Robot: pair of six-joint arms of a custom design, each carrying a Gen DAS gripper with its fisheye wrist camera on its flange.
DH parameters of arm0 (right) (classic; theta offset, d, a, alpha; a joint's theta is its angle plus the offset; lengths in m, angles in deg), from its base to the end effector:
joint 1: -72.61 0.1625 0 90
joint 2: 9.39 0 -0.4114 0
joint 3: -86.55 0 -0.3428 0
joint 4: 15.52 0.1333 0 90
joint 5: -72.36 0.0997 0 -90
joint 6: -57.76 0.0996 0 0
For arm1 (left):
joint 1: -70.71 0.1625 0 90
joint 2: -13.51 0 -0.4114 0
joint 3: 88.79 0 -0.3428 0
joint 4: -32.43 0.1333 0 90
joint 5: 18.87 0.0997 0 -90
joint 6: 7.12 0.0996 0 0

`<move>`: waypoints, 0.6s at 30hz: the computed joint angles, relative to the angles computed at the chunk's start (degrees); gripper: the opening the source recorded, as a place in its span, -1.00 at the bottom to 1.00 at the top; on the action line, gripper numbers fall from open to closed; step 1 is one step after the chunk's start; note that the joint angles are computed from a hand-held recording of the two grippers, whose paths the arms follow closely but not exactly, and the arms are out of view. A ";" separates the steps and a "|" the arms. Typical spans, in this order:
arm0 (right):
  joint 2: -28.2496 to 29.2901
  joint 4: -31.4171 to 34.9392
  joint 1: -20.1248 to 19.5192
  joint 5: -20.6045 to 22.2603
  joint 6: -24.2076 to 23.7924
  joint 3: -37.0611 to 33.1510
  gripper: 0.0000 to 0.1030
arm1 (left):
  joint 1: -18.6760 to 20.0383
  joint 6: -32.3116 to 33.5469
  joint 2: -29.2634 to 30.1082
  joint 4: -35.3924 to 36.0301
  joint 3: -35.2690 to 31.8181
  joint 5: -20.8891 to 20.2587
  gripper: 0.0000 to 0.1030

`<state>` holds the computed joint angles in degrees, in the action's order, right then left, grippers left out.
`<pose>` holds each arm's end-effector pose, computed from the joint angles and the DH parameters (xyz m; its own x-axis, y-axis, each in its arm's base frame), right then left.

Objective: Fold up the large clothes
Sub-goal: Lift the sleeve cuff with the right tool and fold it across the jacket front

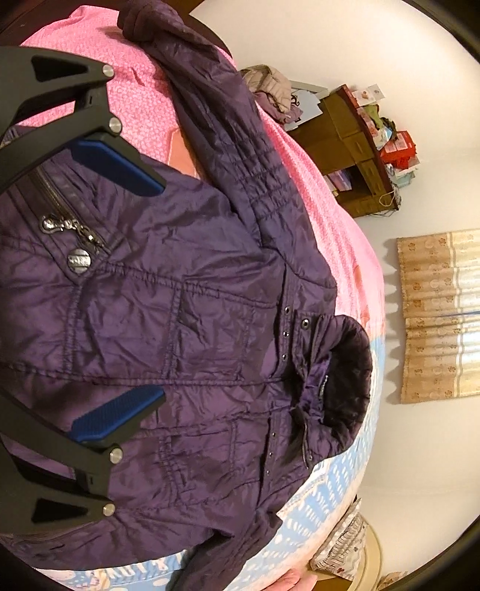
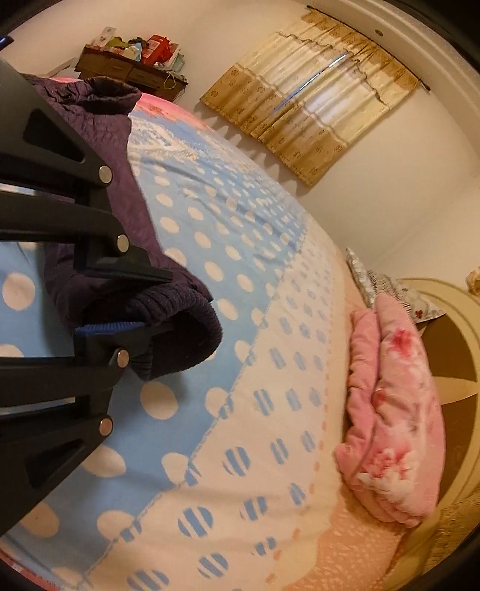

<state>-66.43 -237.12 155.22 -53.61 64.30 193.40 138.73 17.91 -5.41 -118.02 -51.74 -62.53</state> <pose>0.0048 -0.5442 0.3330 -0.7210 0.6923 -0.0294 0.1011 0.0632 -0.9929 -0.1221 -0.8511 0.2055 -0.6282 0.1150 -0.7695 0.5987 0.7030 -0.3837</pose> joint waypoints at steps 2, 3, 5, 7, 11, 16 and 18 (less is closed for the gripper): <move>-0.03 -0.79 1.90 -1.04 -1.98 -1.46 -0.68 | -0.01 0.30 -0.97 -1.10 1.44 -0.52 1.00; 0.05 -1.12 2.82 -1.58 -3.10 -2.19 -0.68 | -0.03 0.70 -1.64 -2.48 2.59 -0.71 1.00; 0.55 -1.60 5.51 -3.27 -6.99 -4.76 -0.69 | 0.03 1.17 -2.70 -4.24 4.14 -0.97 1.00; 1.18 -2.15 7.99 -5.02 -10.44 -6.92 -0.69 | 0.21 1.04 -3.63 -5.21 5.26 -1.32 1.00; 5.37 -1.09 14.27 -9.70 -22.57 -17.16 -0.70 | 0.76 -0.32 -4.84 -4.87 6.16 -2.19 1.00; 12.66 4.05 20.18 -11.91 -35.90 -33.08 -0.70 | 1.15 -1.18 -6.14 -4.87 7.82 -3.42 1.00; 17.31 8.14 22.53 -12.02 -41.20 -42.30 -0.71 | 1.31 -1.35 -6.84 -5.60 8.81 -4.03 1.00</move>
